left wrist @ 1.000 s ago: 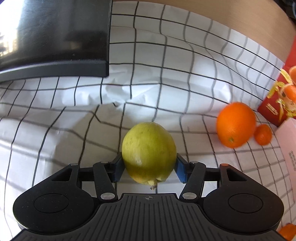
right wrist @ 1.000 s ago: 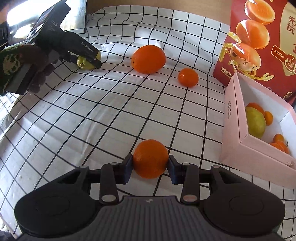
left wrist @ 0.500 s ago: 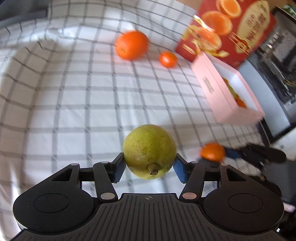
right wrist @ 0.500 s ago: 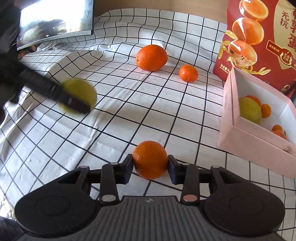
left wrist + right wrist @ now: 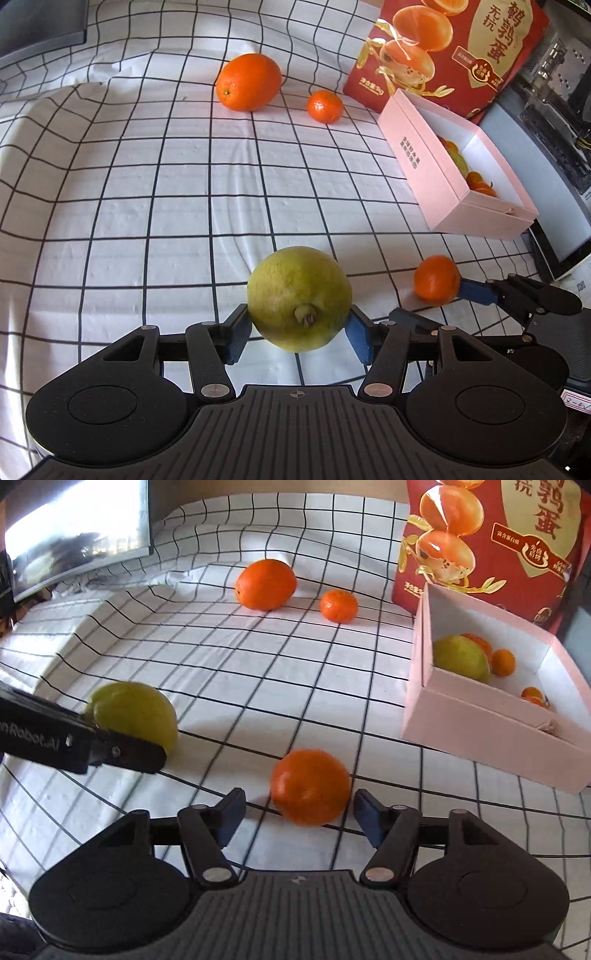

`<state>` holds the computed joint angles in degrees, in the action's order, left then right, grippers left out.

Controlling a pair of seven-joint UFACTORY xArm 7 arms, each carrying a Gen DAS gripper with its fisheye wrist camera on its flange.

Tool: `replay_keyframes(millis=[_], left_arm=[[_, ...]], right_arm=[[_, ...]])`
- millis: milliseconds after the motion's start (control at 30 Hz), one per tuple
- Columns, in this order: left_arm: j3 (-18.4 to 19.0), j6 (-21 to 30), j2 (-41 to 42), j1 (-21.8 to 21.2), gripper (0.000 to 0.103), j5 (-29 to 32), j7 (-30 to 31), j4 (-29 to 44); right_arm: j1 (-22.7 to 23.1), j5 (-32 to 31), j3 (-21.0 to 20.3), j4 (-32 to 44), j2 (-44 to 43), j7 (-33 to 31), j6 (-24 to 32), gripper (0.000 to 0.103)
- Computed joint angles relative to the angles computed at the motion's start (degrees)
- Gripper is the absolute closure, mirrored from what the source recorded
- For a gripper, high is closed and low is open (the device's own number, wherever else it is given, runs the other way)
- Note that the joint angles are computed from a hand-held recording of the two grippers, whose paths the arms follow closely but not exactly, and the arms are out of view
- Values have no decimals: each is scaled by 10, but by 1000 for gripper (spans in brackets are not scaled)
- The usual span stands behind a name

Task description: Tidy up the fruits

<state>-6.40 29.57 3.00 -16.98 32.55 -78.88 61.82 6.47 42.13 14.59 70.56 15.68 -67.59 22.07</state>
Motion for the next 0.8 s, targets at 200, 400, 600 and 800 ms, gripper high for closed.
replay_keyframes(millis=[200, 400, 600, 800], left_arm=[[2, -3, 4, 0, 42, 10, -1, 3], [5, -35, -6, 3, 42, 47, -3, -21], [-2, -45, -23, 7, 42, 114, -39, -44], [-11, -24, -30, 11, 41, 162, -84, -44]], right_arm=[[-1, 0, 0, -2, 0, 9, -10, 34], [-4, 12, 5, -8, -6, -1, -16, 34], [-4, 13, 3, -12, -7, -1, -17, 34], [-5, 25, 4, -15, -7, -13, -21, 34]])
